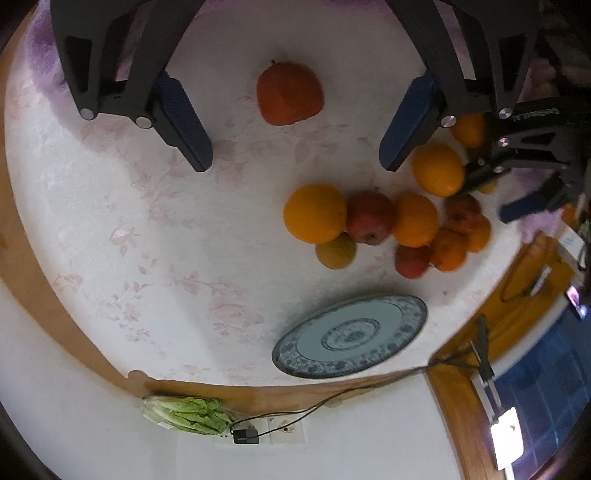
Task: Organize fruits
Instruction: 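Move both grippers toward the pile of oranges and apples, then close the left gripper on an orange while the right gripper grasps another orange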
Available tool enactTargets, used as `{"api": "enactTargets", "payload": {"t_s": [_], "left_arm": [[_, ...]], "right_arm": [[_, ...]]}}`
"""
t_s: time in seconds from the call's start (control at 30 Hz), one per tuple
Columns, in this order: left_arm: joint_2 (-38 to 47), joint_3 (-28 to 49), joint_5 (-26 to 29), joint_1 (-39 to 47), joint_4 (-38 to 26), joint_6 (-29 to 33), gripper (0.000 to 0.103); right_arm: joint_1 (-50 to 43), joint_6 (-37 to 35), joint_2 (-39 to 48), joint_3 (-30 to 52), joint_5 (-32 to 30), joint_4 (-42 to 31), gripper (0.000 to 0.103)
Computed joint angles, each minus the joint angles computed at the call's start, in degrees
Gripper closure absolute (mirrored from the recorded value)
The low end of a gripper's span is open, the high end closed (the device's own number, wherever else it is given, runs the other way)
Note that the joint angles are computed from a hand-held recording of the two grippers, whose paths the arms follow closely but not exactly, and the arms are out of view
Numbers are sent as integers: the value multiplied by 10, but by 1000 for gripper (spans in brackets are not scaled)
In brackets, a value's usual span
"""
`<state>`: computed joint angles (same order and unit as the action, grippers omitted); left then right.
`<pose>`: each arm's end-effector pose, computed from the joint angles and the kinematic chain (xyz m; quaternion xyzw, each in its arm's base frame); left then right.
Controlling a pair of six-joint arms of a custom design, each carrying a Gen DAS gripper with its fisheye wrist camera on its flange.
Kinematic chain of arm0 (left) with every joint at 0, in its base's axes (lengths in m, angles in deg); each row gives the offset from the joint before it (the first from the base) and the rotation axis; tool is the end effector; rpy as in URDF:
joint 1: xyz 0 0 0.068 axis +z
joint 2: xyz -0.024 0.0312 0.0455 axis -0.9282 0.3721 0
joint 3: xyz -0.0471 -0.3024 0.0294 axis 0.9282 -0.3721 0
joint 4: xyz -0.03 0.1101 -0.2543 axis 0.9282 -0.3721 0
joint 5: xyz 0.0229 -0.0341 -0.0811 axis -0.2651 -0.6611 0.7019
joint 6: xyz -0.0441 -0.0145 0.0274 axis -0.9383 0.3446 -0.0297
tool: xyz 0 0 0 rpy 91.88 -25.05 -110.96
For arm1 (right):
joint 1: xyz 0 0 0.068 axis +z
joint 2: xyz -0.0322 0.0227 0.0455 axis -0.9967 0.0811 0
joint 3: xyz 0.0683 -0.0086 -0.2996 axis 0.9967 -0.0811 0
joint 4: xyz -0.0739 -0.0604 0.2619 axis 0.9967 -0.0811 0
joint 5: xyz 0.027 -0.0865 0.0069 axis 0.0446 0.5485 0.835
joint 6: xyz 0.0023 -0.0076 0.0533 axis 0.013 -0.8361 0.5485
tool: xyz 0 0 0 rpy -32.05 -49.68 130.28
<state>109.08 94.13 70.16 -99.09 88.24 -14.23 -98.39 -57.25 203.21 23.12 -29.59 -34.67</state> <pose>0.1937 -0.1037 0.0219 -0.0613 0.9564 -0.0070 0.2856 0.2433 -0.0410 0.0270 -0.1815 0.9422 0.1296 0.2500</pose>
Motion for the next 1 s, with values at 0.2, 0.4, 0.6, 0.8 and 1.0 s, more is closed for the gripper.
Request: {"api": "enactTargets", "payload": {"t_s": [0.2, 0.4, 0.6, 0.8, 1.0], "left_arm": [[-66, -31, -14, -8, -7, 5, 7], [-95, -40, -12, 1, -15, 17, 18], [-90, -42, 10, 35, 3, 34, 37], [-68, -25, 51, 74, 8, 49, 49], [-56, -18, 75, 94, 13, 58, 50]], "right_arm": [[-24, -31, -46, -23, -31, -4, 11], [-44, -57, -72, -24, -50, -31, 15], [-50, -69, -82, -12, -71, -57, 31], [-14, -47, -58, 5, -49, -55, 52], [5, -41, -34, 23, -37, -61, 59]]}}
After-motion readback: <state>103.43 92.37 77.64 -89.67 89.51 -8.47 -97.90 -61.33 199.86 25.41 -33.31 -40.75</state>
